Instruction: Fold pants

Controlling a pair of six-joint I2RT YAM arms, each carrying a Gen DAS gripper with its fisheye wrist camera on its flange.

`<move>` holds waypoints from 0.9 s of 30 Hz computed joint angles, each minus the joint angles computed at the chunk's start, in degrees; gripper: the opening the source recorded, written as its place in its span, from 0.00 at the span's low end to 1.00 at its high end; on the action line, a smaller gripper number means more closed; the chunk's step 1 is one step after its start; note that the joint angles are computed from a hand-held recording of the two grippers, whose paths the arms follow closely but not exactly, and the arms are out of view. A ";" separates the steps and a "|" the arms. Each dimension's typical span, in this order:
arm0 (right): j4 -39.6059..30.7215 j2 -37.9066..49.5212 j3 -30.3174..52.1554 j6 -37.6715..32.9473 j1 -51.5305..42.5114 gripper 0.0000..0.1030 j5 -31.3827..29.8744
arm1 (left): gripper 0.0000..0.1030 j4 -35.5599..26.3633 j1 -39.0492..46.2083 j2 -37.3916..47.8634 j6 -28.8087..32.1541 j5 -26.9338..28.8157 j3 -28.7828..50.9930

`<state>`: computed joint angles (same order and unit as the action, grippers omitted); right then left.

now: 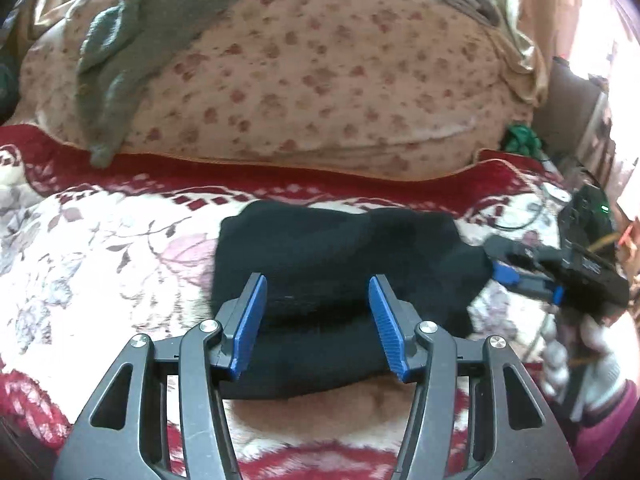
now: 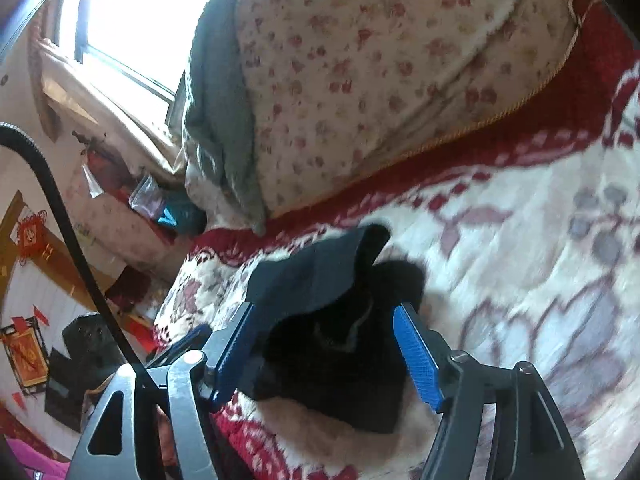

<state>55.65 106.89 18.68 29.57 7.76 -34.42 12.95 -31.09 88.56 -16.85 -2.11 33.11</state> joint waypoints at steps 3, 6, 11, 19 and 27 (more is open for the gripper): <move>2.00 2.64 0.78 2.33 2.37 0.66 0.57 | 0.52 1.63 0.17 2.32 0.19 -0.67 0.21; 4.27 6.14 2.73 4.03 4.14 0.56 -0.20 | 0.52 2.18 -0.36 5.57 -0.13 -2.25 1.89; 6.06 7.25 2.91 0.19 6.25 0.19 3.83 | 0.52 0.47 -0.96 10.41 -1.56 -2.99 5.54; 5.37 3.41 -0.59 -2.47 3.70 0.16 3.07 | 0.52 -1.49 -1.76 10.60 -2.64 -2.24 7.68; 1.58 2.48 -2.16 -3.73 7.30 0.24 13.43 | 0.52 -1.85 -2.60 13.74 -2.76 -4.24 8.99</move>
